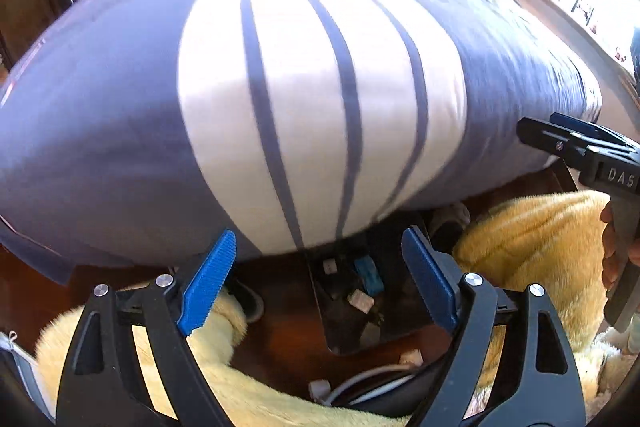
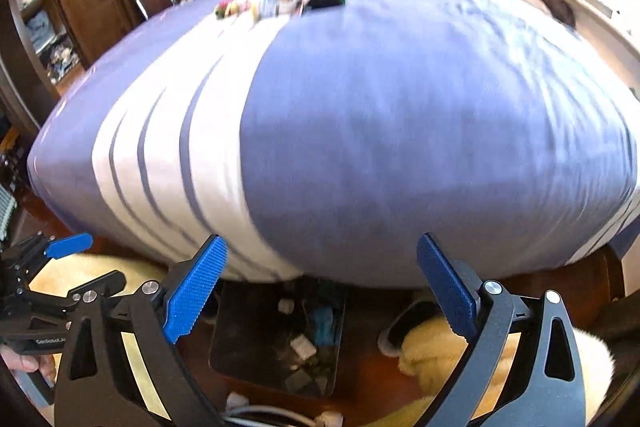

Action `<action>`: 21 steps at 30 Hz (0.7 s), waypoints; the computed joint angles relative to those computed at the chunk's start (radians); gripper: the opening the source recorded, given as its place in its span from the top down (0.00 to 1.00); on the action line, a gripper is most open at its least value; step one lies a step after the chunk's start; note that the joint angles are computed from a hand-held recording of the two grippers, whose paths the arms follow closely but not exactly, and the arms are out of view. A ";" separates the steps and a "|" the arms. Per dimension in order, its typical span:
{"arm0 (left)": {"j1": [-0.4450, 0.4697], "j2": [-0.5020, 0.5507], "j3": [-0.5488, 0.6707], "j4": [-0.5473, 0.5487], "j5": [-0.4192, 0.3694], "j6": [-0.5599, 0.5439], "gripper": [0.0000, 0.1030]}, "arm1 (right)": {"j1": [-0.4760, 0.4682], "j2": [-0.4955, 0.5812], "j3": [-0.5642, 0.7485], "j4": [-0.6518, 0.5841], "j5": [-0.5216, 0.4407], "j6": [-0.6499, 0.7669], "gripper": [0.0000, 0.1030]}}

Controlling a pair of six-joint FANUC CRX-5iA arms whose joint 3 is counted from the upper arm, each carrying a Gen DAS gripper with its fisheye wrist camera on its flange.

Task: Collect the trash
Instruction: 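Raise both tools back over the bed toward the remaining items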

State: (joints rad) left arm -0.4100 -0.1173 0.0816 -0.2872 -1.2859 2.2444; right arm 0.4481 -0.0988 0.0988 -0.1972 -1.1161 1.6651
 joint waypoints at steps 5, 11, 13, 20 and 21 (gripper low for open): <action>0.025 0.017 0.060 -0.042 -0.008 -0.024 0.22 | 0.003 0.052 0.074 0.031 0.031 -0.006 0.06; 0.076 0.053 0.133 -0.076 -0.005 -0.073 0.22 | 0.019 0.142 0.193 0.067 0.055 -0.025 0.06; 0.104 0.071 0.159 -0.080 0.003 -0.093 0.22 | 0.025 0.175 0.236 0.079 0.060 -0.031 0.06; 0.194 0.134 0.239 -0.080 0.032 -0.150 0.22 | 0.044 0.299 0.394 0.074 0.057 -0.051 0.06; 0.209 0.147 0.251 -0.076 0.036 -0.157 0.22 | 0.045 0.318 0.420 0.066 0.053 -0.049 0.06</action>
